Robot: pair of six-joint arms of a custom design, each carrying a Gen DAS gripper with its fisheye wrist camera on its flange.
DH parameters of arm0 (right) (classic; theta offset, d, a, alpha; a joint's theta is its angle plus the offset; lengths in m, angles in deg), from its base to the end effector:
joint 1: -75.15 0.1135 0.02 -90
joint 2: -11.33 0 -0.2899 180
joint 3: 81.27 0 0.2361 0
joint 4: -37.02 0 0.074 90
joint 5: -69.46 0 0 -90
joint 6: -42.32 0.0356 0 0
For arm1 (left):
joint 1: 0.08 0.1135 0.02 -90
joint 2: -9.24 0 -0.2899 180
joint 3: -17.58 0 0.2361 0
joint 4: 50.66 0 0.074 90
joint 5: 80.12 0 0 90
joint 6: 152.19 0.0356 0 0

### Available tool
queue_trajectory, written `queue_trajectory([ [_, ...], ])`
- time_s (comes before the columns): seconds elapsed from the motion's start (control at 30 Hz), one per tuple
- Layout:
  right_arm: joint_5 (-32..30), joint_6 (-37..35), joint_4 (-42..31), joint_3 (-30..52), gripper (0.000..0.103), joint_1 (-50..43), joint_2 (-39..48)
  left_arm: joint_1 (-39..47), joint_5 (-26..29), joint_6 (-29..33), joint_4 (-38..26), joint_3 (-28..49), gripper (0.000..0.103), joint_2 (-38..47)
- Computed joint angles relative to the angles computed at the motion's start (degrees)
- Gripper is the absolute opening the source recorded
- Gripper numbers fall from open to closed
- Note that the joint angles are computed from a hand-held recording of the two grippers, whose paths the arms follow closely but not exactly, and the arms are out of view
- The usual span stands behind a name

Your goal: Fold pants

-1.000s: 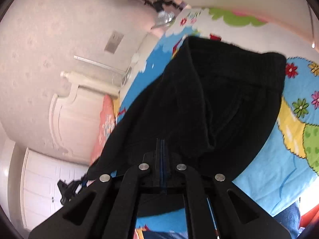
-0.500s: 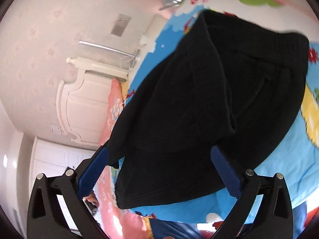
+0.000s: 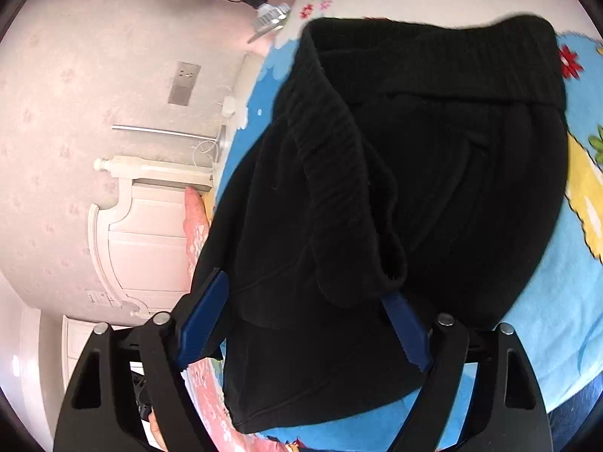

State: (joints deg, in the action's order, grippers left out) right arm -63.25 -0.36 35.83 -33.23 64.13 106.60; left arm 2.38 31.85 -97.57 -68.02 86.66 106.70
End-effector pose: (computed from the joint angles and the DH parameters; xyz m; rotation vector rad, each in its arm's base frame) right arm 0.2730 -0.0286 0.1539 0.8671 2.2914 1.1870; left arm 0.3403 0.0013 0.2121 -0.6011 2.3398 -0.7258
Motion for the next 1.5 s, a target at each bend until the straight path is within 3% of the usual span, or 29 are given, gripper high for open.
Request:
queue_trajectory([
  [0.03,0.9,0.2,0.8,-0.1,0.066,0.2,-0.1,0.2,0.2,0.2,0.0,0.0,0.006,0.2],
  [0.07,1.9,0.0,0.6,0.1,0.047,0.4,-0.3,0.3,0.2,0.3,0.0,0.1,0.006,0.4],
  [0.13,4.6,-2.3,-1.9,2.1,0.025,0.9,0.3,0.4,0.3,0.5,0.2,-0.2,0.006,0.3],
  [0.23,3.2,-5.2,-3.2,4.3,0.021,-0.5,1.3,0.7,0.5,1.0,0.0,-0.1,0.007,0.4],
  [0.4,5.3,-13.4,-15.7,11.8,0.020,-7.0,-8.1,0.5,0.8,3.7,-3.7,-0.2,0.006,-5.4],
  [0.53,0.4,-22.4,-26.6,17.7,0.020,-15.7,-11.9,-0.6,2.1,4.8,-10.0,-2.3,0.006,-15.8],
  [0.6,-3.9,-30.2,-33.2,20.5,0.021,-19.0,-8.3,-2.5,1.9,4.7,-12.1,-5.0,0.006,-20.5],
  [0.63,-5.8,-33.0,-35.6,21.1,0.034,-20.5,-5.9,-4.3,0.5,4.3,-13.3,-7.5,0.006,-22.9],
  [0.67,-6.8,-34.8,-37.0,21.4,0.070,-21.7,-2.4,-5.4,-0.5,3.9,-13.4,-9.4,0.006,-23.8],
  [0.7,-8.1,-34.7,-36.6,20.3,0.089,-23.3,0.3,-6.7,-1.5,3.3,-12.6,-12.5,0.006,-24.4],
  [0.73,-9.9,-33.4,-35.0,18.9,0.099,-24.9,2.6,-7.0,-0.7,2.5,-10.6,-15.9,0.006,-24.3],
  [0.8,-12.5,-34.5,-34.8,17.7,0.098,-25.6,6.4,-6.8,1.0,0.1,-5.5,-22.5,0.006,-23.0],
  [0.87,-14.2,-33.6,-33.8,16.5,0.098,-26.0,7.5,-8.2,-1.1,-1.7,-1.9,-27.2,0.006,-22.7],
  [1.0,-10.5,-33.6,-32.2,15.9,0.098,-24.8,6.8,-7.3,-0.5,-3.6,3.4,-32.2,0.006,-23.5],
  [1.03,-9.2,-33.5,-31.7,16.0,0.083,-24.0,6.7,-6.8,-0.2,-3.2,3.7,-32.4,0.006,-23.4],
  [1.07,-6.5,-34.9,-31.9,16.0,0.032,-23.3,5.8,-6.8,-0.3,-2.8,3.5,-32.2,0.006,-23.4],
  [1.1,-3.8,-36.2,-33.3,17.0,0.016,-22.2,5.9,-7.1,-0.7,-2.3,3.2,-31.9,0.006,-23.4],
  [1.13,-2.2,-36.6,-33.7,17.4,0.015,-21.8,6.3,-7.6,-1.2,-2.2,3.2,-31.5,0.006,-23.3],
  [1.2,-2.3,-37.3,-33.3,17.1,0.017,-21.4,6.6,-7.6,-0.9,-2.0,3.5,-31.4,0.006,-23.4],
  [1.23,-2.0,-37.4,-33.3,17.0,0.025,-21.1,6.3,-7.4,-0.8,-1.9,3.5,-31.3,0.006,-23.4],
  [1.27,-1.7,-37.5,-33.4,17.0,0.061,-21.2,6.2,-7.4,-0.6,-1.8,3.4,-31.3,0.007,-23.5],
  [1.3,-2.0,-37.2,-32.7,16.5,0.079,-21.4,5.8,-7.3,-0.5,-1.8,3.3,-31.1,0.007,-23.3],
  [1.33,-2.3,-35.9,-30.5,15.2,0.091,-21.9,4.3,-7.3,-0.5,-1.8,3.3,-31.0,0.007,-23.1],
  [1.37,-0.8,-35.7,-29.8,14.6,0.091,-21.8,2.8,-7.3,-0.5,-1.9,3.3,-31.0,0.007,-23.0],
  [1.4,-0.6,-37.0,-31.0,15.3,0.088,-21.6,2.7,-7.4,-0.7,-2.0,3.3,-30.9,0.007,-22.8],
  [1.43,-1.9,-38.6,-32.9,16.2,0.045,-21.7,3.3,-7.4,-0.7,-2.2,3.5,-30.9,0.007,-22.7],
  [1.47,-0.6,-40.3,-36.2,17.8,0.022,-21.2,4.0,-7.4,-0.5,-2.3,3.7,-31.1,0.007,-22.8],
  [1.5,0.8,-40.5,-36.6,18.0,0.022,-20.8,4.0,-7.4,-0.7,-2.3,3.7,-31.1,0.007,-22.8],
])
